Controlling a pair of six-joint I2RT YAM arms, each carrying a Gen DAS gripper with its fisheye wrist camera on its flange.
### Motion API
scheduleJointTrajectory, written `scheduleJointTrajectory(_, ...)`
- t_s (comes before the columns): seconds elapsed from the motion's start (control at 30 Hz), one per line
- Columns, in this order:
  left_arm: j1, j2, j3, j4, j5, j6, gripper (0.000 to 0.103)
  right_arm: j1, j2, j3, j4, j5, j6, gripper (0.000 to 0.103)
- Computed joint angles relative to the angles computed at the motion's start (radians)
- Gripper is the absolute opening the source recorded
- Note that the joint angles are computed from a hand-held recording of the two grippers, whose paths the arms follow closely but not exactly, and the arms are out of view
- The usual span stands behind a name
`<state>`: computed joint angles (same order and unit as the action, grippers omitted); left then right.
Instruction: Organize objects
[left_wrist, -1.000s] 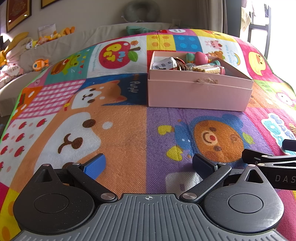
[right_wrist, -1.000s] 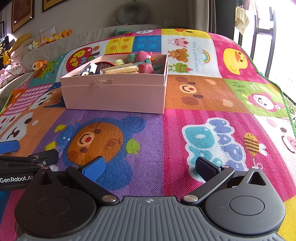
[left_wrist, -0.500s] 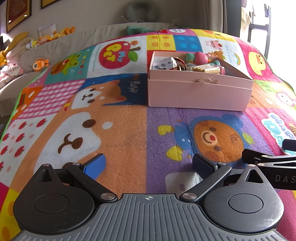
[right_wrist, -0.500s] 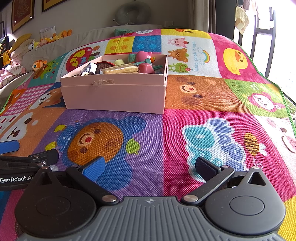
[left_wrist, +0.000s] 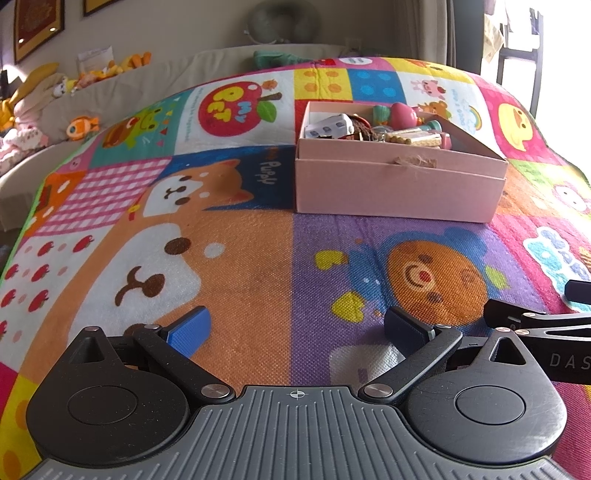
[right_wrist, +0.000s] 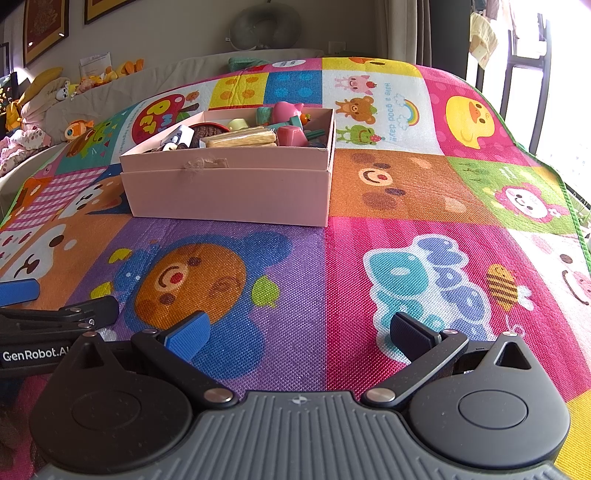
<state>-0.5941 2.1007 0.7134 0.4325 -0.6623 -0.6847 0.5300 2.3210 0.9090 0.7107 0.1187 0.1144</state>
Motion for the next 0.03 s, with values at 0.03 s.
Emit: scheduleJointTrajectory(0.03, -0.003, 0.0, 0.0, -0.003, -0.003, -0.002, 0.103, 0.0, 0.0, 0.0, 0.0, 0.0, 0.0, 0.103)
